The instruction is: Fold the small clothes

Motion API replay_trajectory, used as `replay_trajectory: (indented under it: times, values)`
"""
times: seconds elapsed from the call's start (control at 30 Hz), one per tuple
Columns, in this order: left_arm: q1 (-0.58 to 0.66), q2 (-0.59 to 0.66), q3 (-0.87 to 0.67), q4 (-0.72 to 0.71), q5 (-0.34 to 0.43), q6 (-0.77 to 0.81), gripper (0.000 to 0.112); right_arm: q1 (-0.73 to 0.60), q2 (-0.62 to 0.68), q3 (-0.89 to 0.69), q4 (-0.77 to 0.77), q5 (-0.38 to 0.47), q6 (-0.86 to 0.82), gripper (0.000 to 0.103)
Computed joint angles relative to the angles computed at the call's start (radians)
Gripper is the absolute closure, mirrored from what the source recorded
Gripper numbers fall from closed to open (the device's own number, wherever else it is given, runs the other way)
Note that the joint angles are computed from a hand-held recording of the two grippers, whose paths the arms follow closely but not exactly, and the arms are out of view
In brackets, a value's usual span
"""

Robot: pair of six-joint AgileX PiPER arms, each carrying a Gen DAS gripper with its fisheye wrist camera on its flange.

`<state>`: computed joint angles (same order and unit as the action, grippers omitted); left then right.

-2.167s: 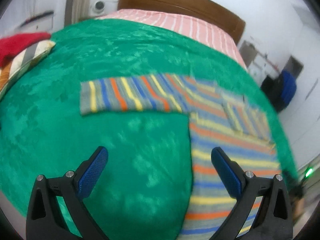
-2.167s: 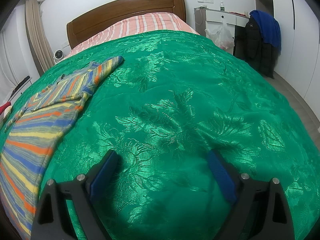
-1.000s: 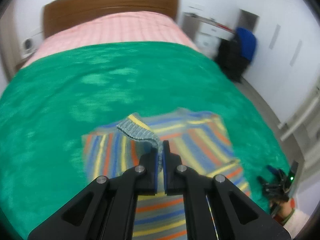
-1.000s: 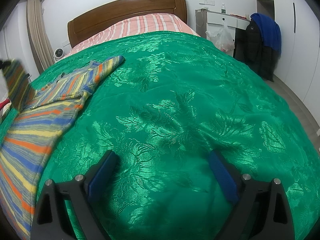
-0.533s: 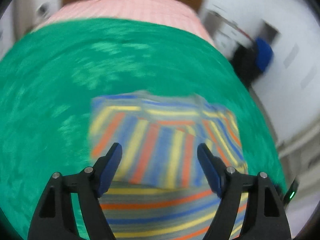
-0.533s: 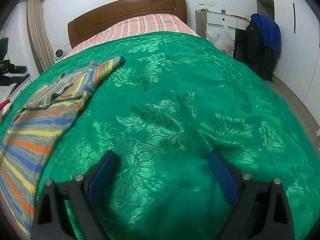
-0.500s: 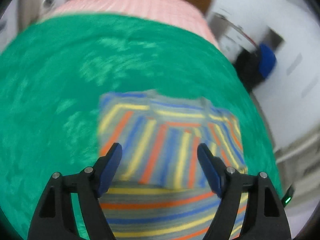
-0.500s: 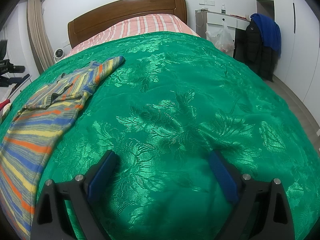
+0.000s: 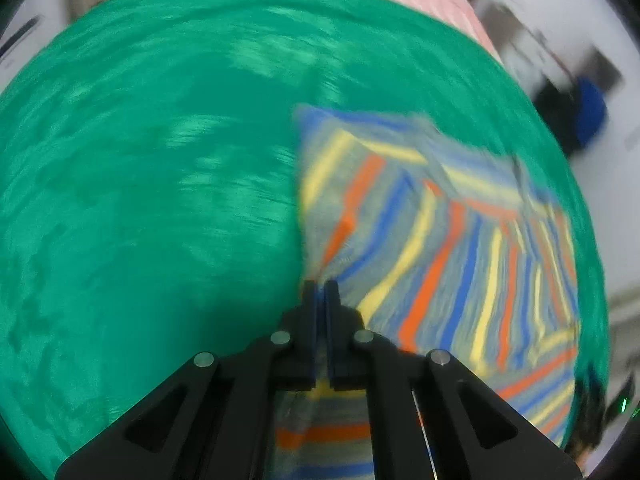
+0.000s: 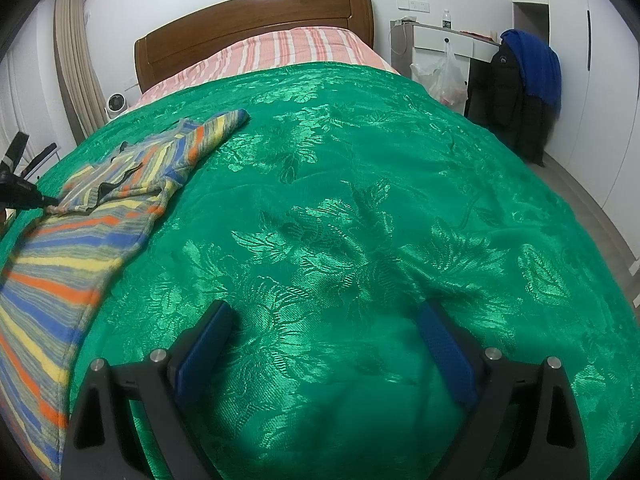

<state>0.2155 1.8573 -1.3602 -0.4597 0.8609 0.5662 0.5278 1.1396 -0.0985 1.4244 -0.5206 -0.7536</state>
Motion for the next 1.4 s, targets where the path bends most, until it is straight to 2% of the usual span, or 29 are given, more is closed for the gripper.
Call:
replay_trajectory:
  times: [0.07,0.17,0.23,0.3,0.37,0.43,0.53,0.57,0.6,0.63,0.7,0.73,0.83,0.87,0.9,0.93,0.97,1.0,1.07,1.13,1.17,1.23,1.3,1.4]
  values:
    - [0.042,0.009,0.006,-0.004,-0.026,-0.015,0.111,-0.001,-0.002,0.001,-0.002,0.001,0.001,0.01]
    - [0.073,0.049,-0.033,-0.044,0.061,0.053,0.107,-0.001,-0.001,0.001,-0.001,0.001,0.0,0.01]
    - [0.073,0.044,-0.062,-0.037,0.09,0.071,0.093,-0.001,-0.001,0.001,-0.001,0.001,0.0,0.01]
    - [0.082,0.044,-0.106,-0.078,0.108,0.076,0.054,-0.001,-0.001,0.001,-0.001,0.001,0.0,0.01]
    - [0.087,0.059,-0.17,-0.127,0.111,0.049,0.047,-0.001,-0.001,0.001,0.0,0.0,-0.001,0.01]
    - [0.062,0.133,-0.29,-0.119,0.167,-0.012,0.047,-0.001,-0.002,0.001,0.0,0.0,-0.001,0.01]
    - [-0.022,0.221,-0.396,-0.012,0.164,-0.107,0.048,-0.002,-0.001,0.001,-0.001,0.001,-0.001,0.01]
    - [-0.04,0.252,-0.423,0.005,0.179,-0.114,0.058,-0.002,-0.001,0.001,-0.001,0.001,-0.001,0.01]
    - [-0.064,0.267,-0.423,0.031,0.17,-0.12,0.109,-0.002,-0.001,0.001,-0.001,0.001,-0.001,0.01]
    - [-0.097,0.27,-0.402,0.097,0.121,-0.127,0.105,-0.002,-0.001,0.001,-0.001,0.001,-0.001,0.01]
    - [-0.124,0.244,-0.323,0.2,-0.028,-0.213,0.107,-0.002,-0.001,0.001,-0.001,0.001,-0.001,0.01]
    - [-0.121,0.242,-0.306,0.192,-0.048,-0.238,0.107,-0.002,-0.001,0.001,-0.001,0.001,-0.001,0.01]
    - [-0.112,0.204,-0.258,0.15,-0.064,-0.205,0.096,-0.002,-0.002,0.002,0.0,0.001,-0.002,0.01]
    - [-0.112,0.181,-0.237,0.154,-0.066,-0.195,0.082,-0.001,-0.002,0.002,0.0,0.001,-0.002,0.01]
    - [-0.105,0.138,-0.186,0.152,-0.091,-0.176,0.058,-0.002,-0.003,0.002,0.0,0.001,-0.002,0.01]
    - [-0.094,0.061,-0.095,0.129,-0.14,-0.139,0.045,-0.002,-0.003,0.002,-0.001,0.001,-0.001,0.01]
    - [-0.074,0.007,-0.028,0.085,-0.17,-0.079,0.027,-0.002,-0.002,0.002,0.0,0.001,-0.001,0.01]
    - [-0.057,-0.048,0.041,0.026,-0.2,-0.006,0.017,-0.002,-0.002,0.002,0.0,0.001,-0.001,0.01]
    - [-0.036,-0.144,0.186,-0.049,-0.246,0.113,0.014,-0.001,-0.002,0.002,-0.001,0.0,0.0,0.01]
    - [-0.077,-0.135,0.264,0.035,-0.303,0.076,0.013,-0.002,-0.002,0.002,-0.001,0.0,0.0,0.01]
    - [-0.09,-0.103,0.269,0.101,-0.304,0.028,0.013,-0.002,-0.001,0.002,-0.001,0.001,-0.002,0.01]
    - [-0.086,-0.118,0.298,0.114,-0.331,0.005,0.013,0.001,-0.001,0.001,0.009,-0.001,-0.01,0.01]
    - [-0.041,-0.168,0.303,0.015,-0.275,0.068,0.014,0.003,-0.005,-0.003,0.033,-0.002,-0.034,0.01]
    - [0.103,-0.316,0.357,-0.197,-0.14,0.289,0.014,-0.004,-0.012,-0.001,0.036,0.004,-0.043,0.01]
